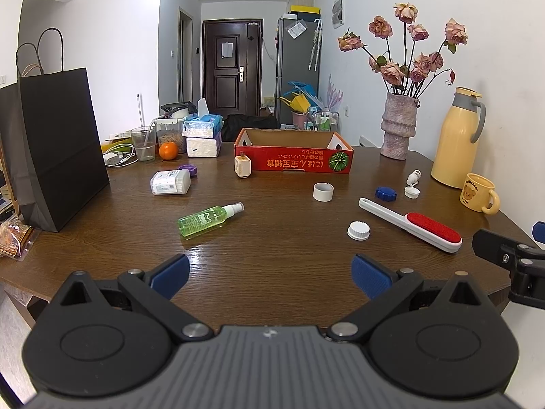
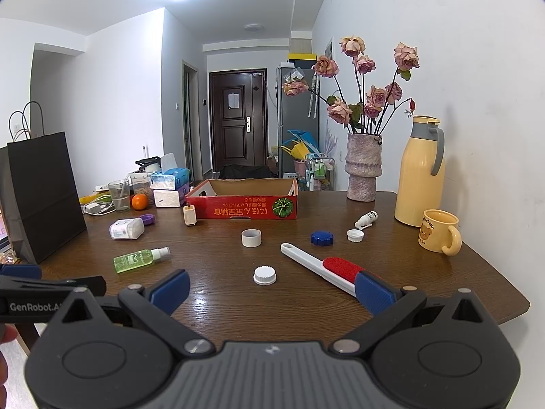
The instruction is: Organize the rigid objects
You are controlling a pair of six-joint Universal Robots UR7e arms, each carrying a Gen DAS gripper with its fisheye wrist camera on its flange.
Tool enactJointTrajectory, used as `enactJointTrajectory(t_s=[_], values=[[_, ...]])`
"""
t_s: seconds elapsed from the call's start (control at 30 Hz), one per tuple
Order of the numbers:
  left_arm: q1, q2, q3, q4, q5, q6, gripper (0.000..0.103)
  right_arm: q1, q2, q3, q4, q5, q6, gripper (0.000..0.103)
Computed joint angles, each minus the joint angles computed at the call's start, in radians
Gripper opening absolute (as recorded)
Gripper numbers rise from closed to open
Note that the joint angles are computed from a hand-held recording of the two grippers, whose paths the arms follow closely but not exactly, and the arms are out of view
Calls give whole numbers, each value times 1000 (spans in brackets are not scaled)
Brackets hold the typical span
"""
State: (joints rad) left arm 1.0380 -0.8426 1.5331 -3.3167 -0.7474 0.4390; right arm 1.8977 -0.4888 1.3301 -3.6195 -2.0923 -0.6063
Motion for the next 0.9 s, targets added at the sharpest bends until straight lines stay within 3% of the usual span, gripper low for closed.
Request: enactJointTrajectory(t_s=[0.43,0.9], values=[[10,11,-12,9,3,-4,103,-6,11,-25,10,-4,-8,103],[83,138,-246,84,-19,13,103,-69,94,-199,103,5,12,103]])
